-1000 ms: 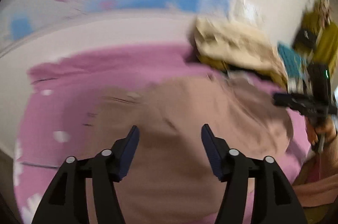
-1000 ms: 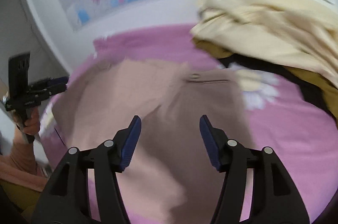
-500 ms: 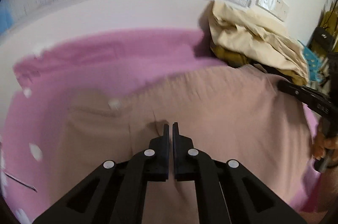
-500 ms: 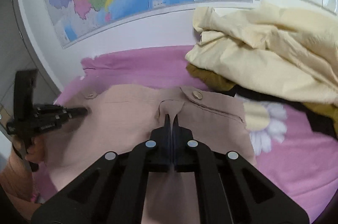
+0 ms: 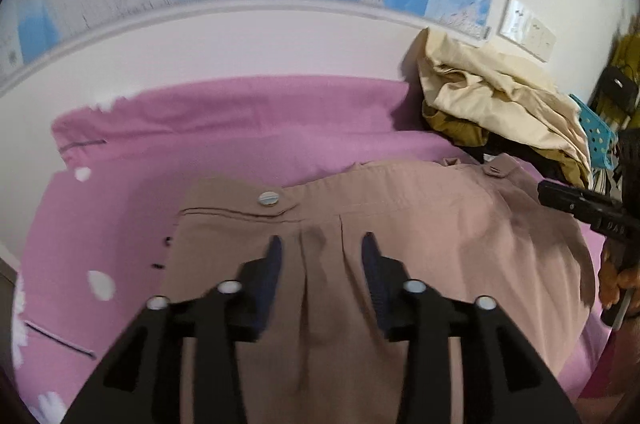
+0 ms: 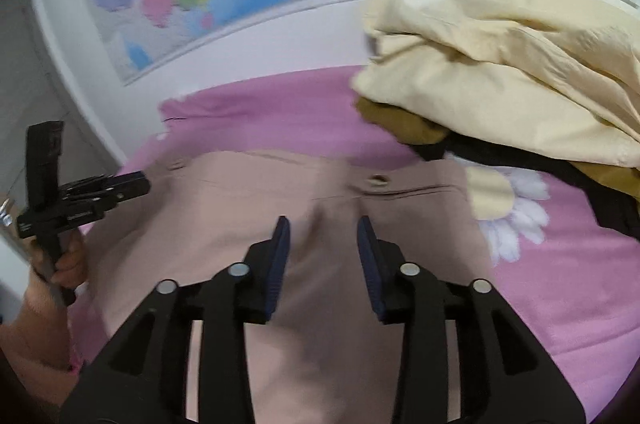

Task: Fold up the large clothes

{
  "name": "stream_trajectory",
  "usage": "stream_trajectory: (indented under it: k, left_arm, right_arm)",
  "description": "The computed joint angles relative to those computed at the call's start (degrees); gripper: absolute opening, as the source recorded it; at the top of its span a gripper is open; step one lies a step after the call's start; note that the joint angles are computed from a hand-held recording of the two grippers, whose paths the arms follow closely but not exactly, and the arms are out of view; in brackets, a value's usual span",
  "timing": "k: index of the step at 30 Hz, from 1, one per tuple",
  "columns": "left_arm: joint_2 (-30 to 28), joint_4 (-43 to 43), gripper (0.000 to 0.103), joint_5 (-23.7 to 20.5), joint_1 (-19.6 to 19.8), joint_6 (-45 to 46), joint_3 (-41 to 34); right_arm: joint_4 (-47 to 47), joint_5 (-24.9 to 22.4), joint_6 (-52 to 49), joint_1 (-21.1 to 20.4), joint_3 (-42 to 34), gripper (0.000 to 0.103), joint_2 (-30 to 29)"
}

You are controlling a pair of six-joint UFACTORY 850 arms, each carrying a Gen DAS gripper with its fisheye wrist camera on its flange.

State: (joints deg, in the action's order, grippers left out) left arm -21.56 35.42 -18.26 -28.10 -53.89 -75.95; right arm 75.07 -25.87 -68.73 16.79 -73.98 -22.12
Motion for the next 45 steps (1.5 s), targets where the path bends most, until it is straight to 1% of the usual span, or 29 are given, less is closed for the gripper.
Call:
stream_trajectory:
  k: [1,3,5,6,7,8,10,12,14,15,17,19,21,23,24,26,27,28,29,30,31,32,34,36,38,40,41,42,45]
  left_arm:
    - [0.85,1.57,0.042,-0.41,-0.28,-0.34,1.05]
    - [1.61,3.45,0.042,-1.75,-0.50,-0.84,2.42]
    - [0.67,1.45,0.042,-2.84,0.16,0.62,2.42]
    - [0.45,0.08,0.042,-3.02,0.80,1.43,2.69]
    - [0.03,-1.52,0.042,-3.15,1.64,1.98,2.88]
    - [-0.58,-2.33,0.041,-3.23,2.09,1.91,2.61]
    - [-0.19,-2.40,0.041,-2.22,2.70,0.89,3.43]
    - [2.24,-1.03,0.044,0.78,2.98,-0.88,5.82]
    - [4.40,4.57,0.050,1.76,2.66,-6.24,7.94]
    - [5.66,7.87,0.050,1.62,2.35,-9.53,9.06]
    - [8.89,12.93,0.050,2.56,2.01,-14.80,12.27]
    - [11.26,15.25,0.053,2.88,1.76,-17.92,14.75]
    - [13.46,16.45,0.056,2.02,1.30,-20.04,17.14]
    - [14.57,15.48,0.059,2.01,0.96,-19.84,18.64]
    - [15.13,14.59,0.062,1.77,0.67,-19.26,19.49]
    - [15.16,12.05,0.062,1.47,0.52,-17.57,20.19]
    - [15.25,11.59,0.062,1.34,0.49,-17.62,20.56]
    - [15.03,9.83,0.061,1.37,0.60,-16.69,20.74]
    - [14.80,8.07,0.060,1.68,0.80,-15.43,20.91]
    - [14.49,8.09,0.053,1.59,0.93,-15.89,21.00]
    - [14.17,8.48,0.049,1.20,0.96,-16.84,20.89]
    - [13.94,9.87,0.042,0.89,1.00,-18.77,20.83]
    - [13.03,13.53,0.038,-1.46,0.77,-24.30,19.88]
    - [11.66,12.26,0.038,-3.52,0.47,-23.69,18.33]
    - [11.10,12.43,0.039,-4.23,0.21,-23.44,17.73]
    - [11.86,12.84,0.039,-4.03,0.30,-24.32,18.05]
    - [12.43,13.26,0.040,-3.52,0.47,-24.89,18.40]
    - [13.42,14.89,0.042,-3.09,0.46,-26.74,19.08]
    - [16.67,24.30,0.048,-2.21,-0.11,-35.91,21.23]
  right_arm:
    - [-0.72,-2.28,0.51,-0.18,-0.45,0.037,-0.67]
    - [-5.41,-0.91,3.99,0.62,-1.40,0.035,-1.86]
    - [-11.64,-0.06,11.26,0.56,-3.54,0.034,-4.75]
    - [-11.16,-1.09,12.11,-0.05,-4.12,0.033,-5.84]
    - [-8.27,-3.51,11.41,-1.20,-4.53,0.031,-6.55]
    - [-4.77,-4.02,8.76,-1.63,-3.49,0.031,-6.03]
    - [-1.57,-3.64,5.30,-2.19,-1.21,0.037,-3.59]
    - [4.71,-3.42,-1.75,-3.04,2.80,0.045,0.23]
    - [9.63,-4.02,-6.79,-4.66,7.57,0.047,4.64]
    - [11.14,-4.12,-8.21,-5.76,10.42,0.050,7.11]
    - [12.02,-4.77,-8.56,-7.60,14.18,0.053,10.02]
    - [10.41,-4.07,-7.12,-9.25,17.77,0.057,12.64]
    - [8.39,-5.54,-4.76,-10.90,20.64,0.058,14.24]
    - [9.14,-8.84,-5.25,-12.11,23.12,0.058,15.11]
    - [9.00,-9.20,-5.07,-12.07,23.75,0.058,15.33]
    - [8.97,-10.36,-5.09,-11.65,24.39,0.058,14.98]
    - [8.75,-10.83,-4.94,-11.23,24.30,0.052,14.51]
    - [8.27,-10.76,-4.64,-10.53,23.88,0.037,13.79]
    - [8.82,-11.18,-5.05,-10.35,23.82,0.027,13.52]
    - [10.01,-11.15,-5.69,-10.17,23.68,0.013,13.35]
    - [10.92,-10.34,-5.67,-10.06,23.46,0.009,13.51]
    - [12.13,-10.29,-6.33,-10.25,23.51,0.008,13.77]
    - [13.92,-8.72,-7.12,-10.28,23.37,0.006,14.38]
    - [12.10,-7.42,-5.10,-9.82,22.68,0.006,13.87]
    - [9.05,-6.03,-1.80,-9.09,22.07,0.008,13.13]
    - [8.59,-3.84,-0.79,-8.75,22.46,0.019,13.89]
    - [9.45,-3.69,-1.07,-9.03,22.85,0.021,14.43]
    - [10.33,-2.87,-1.48,-9.15,23.25,0.025,15.26]
    - [18.06,-0.05,-9.12,-8.84,24.77,0.034,18.86]
